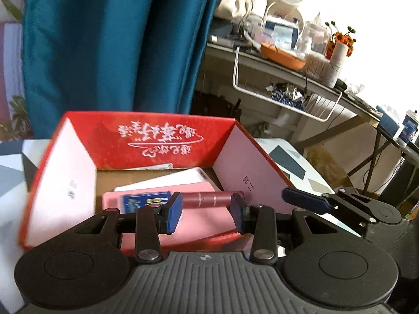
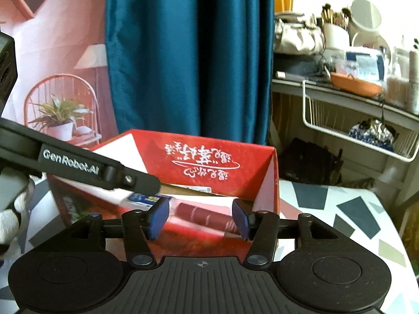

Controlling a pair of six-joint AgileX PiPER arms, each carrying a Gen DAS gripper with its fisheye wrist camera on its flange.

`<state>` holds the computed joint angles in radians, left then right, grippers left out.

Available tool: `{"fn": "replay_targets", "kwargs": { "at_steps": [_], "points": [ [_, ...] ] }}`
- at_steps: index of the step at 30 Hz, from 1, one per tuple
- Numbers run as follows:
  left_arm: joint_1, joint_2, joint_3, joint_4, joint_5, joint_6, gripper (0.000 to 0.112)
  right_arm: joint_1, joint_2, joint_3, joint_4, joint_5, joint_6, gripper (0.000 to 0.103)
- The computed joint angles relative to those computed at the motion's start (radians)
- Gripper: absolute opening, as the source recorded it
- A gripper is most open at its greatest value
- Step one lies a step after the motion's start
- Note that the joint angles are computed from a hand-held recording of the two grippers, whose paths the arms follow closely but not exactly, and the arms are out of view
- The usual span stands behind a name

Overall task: Organize rigid objects
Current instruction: 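Withdraw the left tool and move it toward the red-capped white marker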

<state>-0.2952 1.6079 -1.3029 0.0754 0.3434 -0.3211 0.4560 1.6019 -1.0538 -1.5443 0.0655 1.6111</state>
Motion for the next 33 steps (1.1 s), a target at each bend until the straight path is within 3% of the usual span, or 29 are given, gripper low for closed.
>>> {"fn": "replay_targets", "kwargs": {
  "at_steps": [3,5,11,18,26,29,33],
  "points": [
    [-0.013,-0.082,0.100,0.085,-0.033,-0.093,0.042,0.023,-0.061,0.067,-0.131,0.015,0.144,0.052],
    [-0.026,-0.135,0.171,0.164,-0.051,-0.174,0.042,0.041,-0.095,0.106,-0.122,0.023,0.140,0.053],
    [-0.038,-0.254,0.352,0.352,-0.071,-0.409,0.042,0.119,-0.140,0.188,0.269,0.060,-0.255,0.053],
    [-0.059,-0.337,0.504,0.633,-0.053,-0.766,0.042,0.226,-0.133,0.264,0.562,0.128,-0.580,0.056],
    [-0.064,-0.373,0.579,0.826,-0.056,-1.003,0.043,0.296,-0.087,0.258,0.600,0.220,-0.651,0.077],
    [-0.067,-0.370,0.595,0.875,-0.063,-1.062,0.043,0.316,-0.052,0.239,0.546,0.256,-0.633,0.084],
    [-0.059,-0.357,0.610,0.873,-0.085,-1.071,0.043,0.291,-0.013,0.205,0.542,0.242,-0.646,0.089]
  ]
}}
